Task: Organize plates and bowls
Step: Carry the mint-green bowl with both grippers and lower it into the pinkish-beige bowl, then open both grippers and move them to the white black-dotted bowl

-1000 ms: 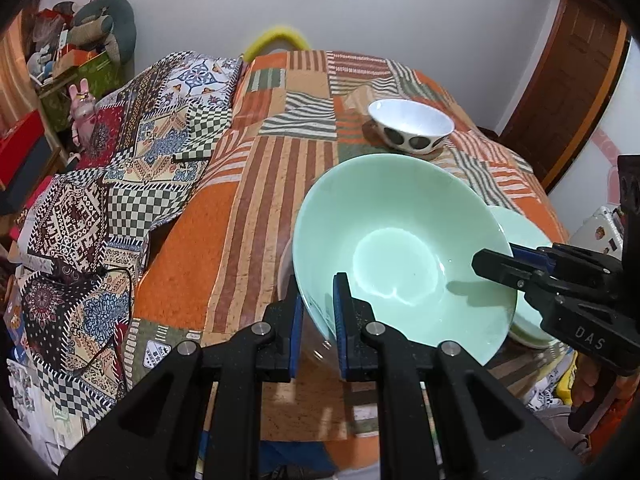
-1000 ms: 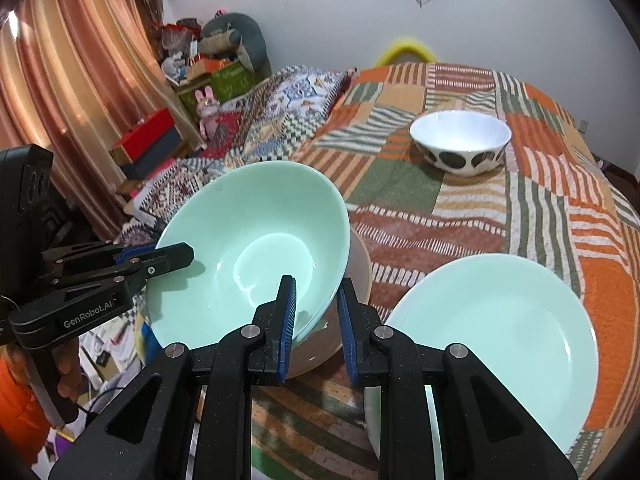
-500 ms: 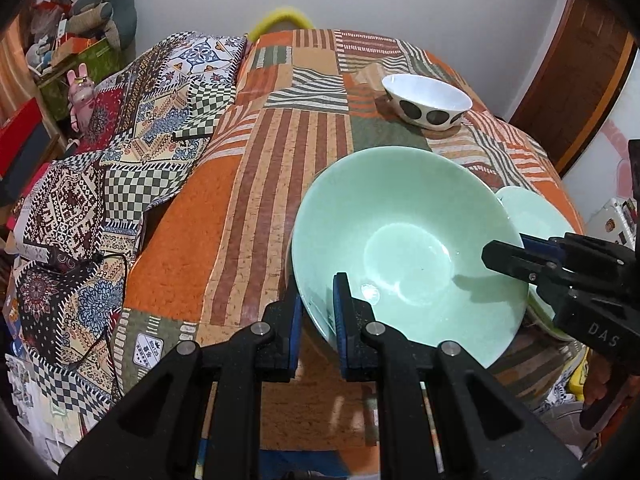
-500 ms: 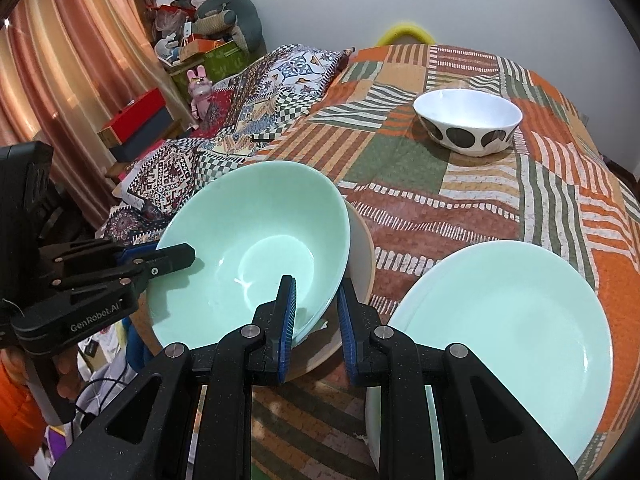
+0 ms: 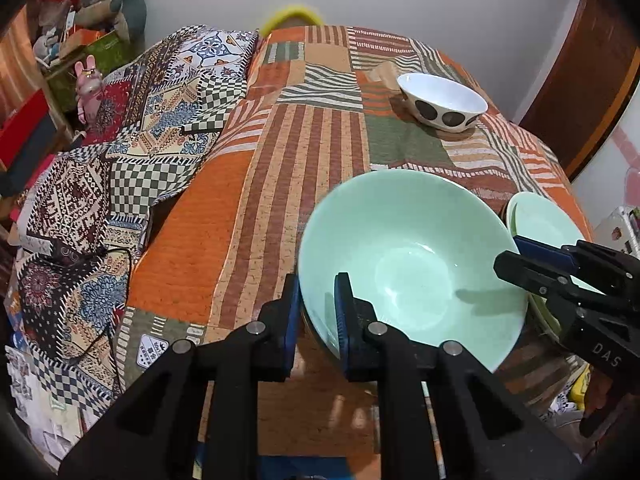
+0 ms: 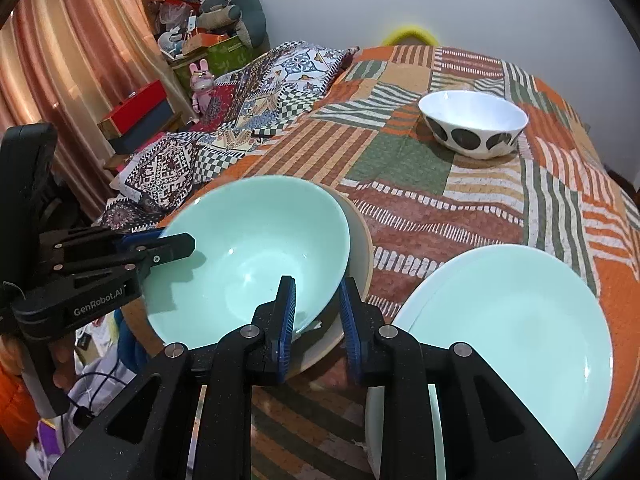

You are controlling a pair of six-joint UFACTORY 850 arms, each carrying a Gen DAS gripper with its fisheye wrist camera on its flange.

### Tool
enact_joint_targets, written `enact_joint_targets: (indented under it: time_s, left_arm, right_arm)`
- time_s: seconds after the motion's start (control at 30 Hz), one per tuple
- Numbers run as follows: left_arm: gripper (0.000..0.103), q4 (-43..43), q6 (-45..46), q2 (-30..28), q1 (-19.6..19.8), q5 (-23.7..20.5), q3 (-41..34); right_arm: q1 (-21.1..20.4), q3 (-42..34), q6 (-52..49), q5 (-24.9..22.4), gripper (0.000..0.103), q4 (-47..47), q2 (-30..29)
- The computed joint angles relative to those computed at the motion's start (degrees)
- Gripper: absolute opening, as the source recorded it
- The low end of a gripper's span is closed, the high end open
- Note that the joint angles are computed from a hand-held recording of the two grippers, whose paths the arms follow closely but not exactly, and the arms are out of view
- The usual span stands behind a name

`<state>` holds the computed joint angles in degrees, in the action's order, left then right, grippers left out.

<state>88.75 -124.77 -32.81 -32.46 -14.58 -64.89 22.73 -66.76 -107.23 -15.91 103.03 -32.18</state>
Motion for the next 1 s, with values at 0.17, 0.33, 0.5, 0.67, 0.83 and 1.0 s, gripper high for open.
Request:
enact_joint_targets:
  time_s: [0.17,0.33,0.5,0.67,0.83,1.0]
  left_arm:
    - [0.015,-2.1,2.6,0.1,-0.5,-0.8,-0.3]
    - [0.015,-2.1,3.8,1.3,-1.2,-2.0,-0.5]
    - [0.024,4.3,0.0,4.0,-2.1,-4.6,-0.6]
    - [0.035,10.4,-3.4,6.1,-2.5,-6.4,-1.8]
    - [0.047,17.3,-7.7,6.8,-2.2,-7.4,-4.4]
    - [0.054,19.1,-7.6,4.9,-0.7,-5.0,-9.5]
  right_arm:
    - [-0.4,-0.2,0.7,0.3,0.026,-0.8,0.1]
    - [-1.4,0.9,-3.0,-1.7,0.030,2.6,1.8]
    - [-2.6,1.9,-9.9,-2.7,0.032,9.0,4.2]
    - [-4.5,2.3,-15.1,-4.5,0.036,14.9,6.5]
    - [-6.7,1.5,-17.2,-6.0,0.036,17.7,7.9]
    - [-8.1,-0.3,-23.9,-5.3,0.047,25.6,7.8]
